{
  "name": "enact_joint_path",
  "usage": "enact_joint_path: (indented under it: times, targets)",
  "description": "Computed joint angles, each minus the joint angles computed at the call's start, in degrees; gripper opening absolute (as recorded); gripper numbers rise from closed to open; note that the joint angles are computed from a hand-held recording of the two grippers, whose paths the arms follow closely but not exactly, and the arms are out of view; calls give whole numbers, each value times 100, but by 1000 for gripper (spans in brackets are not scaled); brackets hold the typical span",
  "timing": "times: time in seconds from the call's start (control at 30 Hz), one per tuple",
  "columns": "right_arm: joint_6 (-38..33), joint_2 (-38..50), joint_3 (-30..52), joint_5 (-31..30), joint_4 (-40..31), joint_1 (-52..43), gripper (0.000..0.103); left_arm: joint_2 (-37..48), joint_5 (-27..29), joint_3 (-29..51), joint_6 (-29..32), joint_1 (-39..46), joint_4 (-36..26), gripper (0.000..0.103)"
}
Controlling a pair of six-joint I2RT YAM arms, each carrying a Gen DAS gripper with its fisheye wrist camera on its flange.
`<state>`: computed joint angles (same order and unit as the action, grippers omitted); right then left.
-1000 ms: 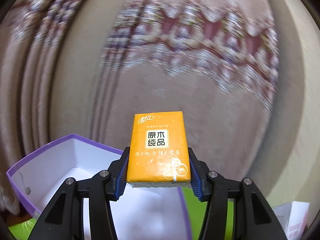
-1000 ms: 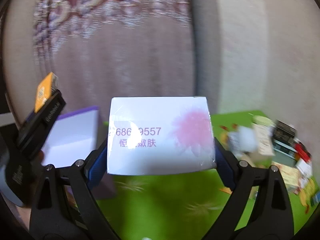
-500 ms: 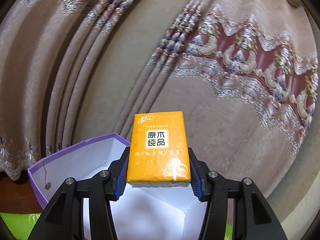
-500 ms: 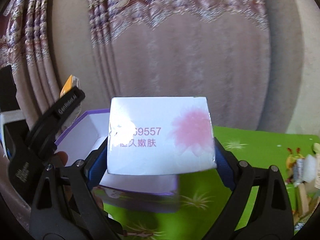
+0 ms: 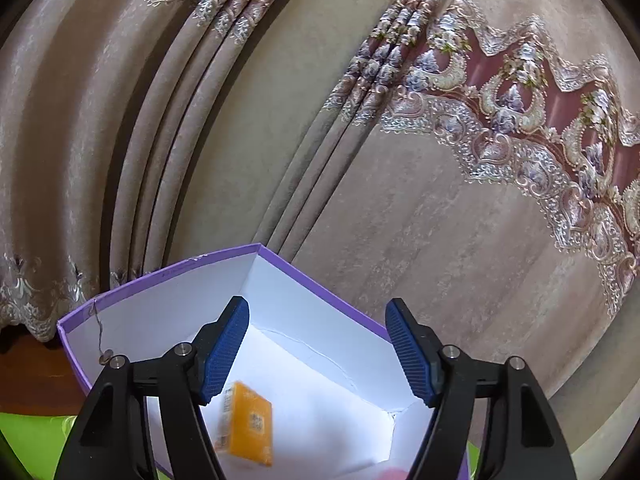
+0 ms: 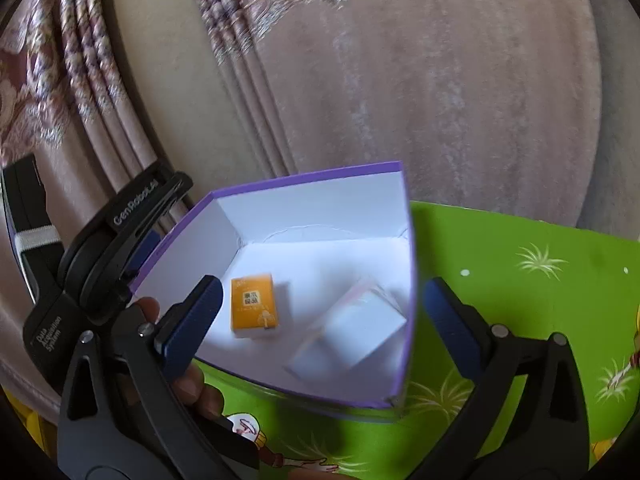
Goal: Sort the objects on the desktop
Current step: 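Carry the orange tissue pack left while the right gripper carries a white box, into the purple box, then move both grippers back to the pile of boxes on the table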
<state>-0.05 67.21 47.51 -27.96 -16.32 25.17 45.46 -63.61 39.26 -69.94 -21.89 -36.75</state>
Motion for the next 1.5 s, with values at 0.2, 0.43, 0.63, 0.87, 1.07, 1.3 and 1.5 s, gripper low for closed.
enact_joint_path:
  times: [0.2, 0.43, 0.63, 0.87, 1.07, 1.3, 1.5]
  targets:
    - [227, -929, -628, 674, 375, -447, 101, 298, -419, 1, 267, -703, 357, 78]
    - [84, -2025, -1075, 666, -129, -1898, 101, 797, -658, -101, 1777, -1526, 2058, 82]
    - [-300, -2436, -1182, 266, -620, -4139, 101, 1622, -570, -272, 4202, -2455, 4810, 84]
    - [-596, -1858, -1145, 1019, -593, -5346, 101, 2619, 110, -148, 5485, -2927, 6294, 85]
    - [-572, -1041, -1174, 1440, -32, -5878, 101, 3109, 1081, 10, 5449, -2871, 6349, 95]
    - [-533, -272, -1149, 1691, 542, -6207, 101, 3824, 2151, 448, 5449, -2846, 6131, 103]
    - [-462, 179, -1116, 1844, 773, -6155, 101, 4629, 2896, 1343, 5326, -2888, 5190, 103]
